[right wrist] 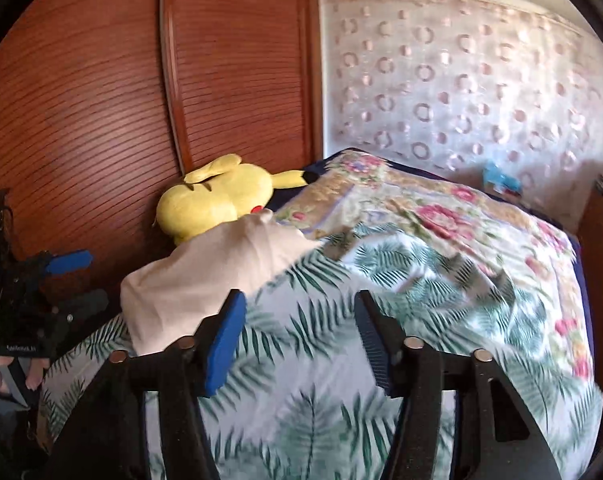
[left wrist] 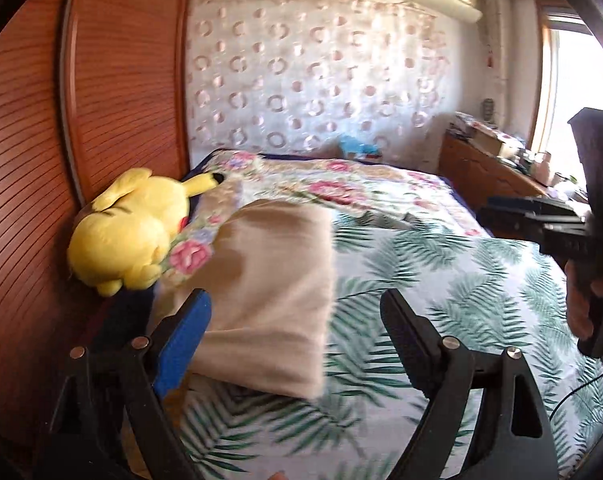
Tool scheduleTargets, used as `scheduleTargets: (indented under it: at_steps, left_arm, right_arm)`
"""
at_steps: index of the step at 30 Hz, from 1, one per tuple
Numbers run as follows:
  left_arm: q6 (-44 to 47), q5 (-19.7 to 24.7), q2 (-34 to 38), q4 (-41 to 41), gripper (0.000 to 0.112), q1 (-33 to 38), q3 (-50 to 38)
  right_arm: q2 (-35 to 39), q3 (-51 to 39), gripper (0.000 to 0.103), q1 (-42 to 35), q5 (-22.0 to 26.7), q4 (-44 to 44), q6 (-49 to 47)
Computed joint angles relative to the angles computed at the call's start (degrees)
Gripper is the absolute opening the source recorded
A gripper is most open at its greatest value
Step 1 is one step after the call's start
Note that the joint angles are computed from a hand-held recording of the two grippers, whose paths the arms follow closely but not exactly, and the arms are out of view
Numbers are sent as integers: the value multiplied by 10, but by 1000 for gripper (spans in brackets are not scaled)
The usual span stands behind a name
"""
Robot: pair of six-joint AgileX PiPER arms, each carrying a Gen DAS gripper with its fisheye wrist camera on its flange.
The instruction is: Fold small clothes
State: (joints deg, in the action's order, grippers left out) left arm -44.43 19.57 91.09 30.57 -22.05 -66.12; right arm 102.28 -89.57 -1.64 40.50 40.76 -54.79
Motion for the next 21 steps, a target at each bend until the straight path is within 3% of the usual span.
scheduleTargets:
  at_steps: [3,6,16,21]
  left_arm:
    - [-11,10,-2,16,87,-31,-13]
    - [-29,18,-3,35,87,-60,-26]
    - [-90,80,21,97,87,-156,-108]
    - [-80,105,33,91,87,-187,-159]
  right_arm:
    - [-60,78,63,-21,-25,23,-19]
    - [-117,145,74,-49,-31,58,-49]
    - [-267,281,77,-72,-113,71,-7]
    - [-331,317,77,-55,-154,22,67]
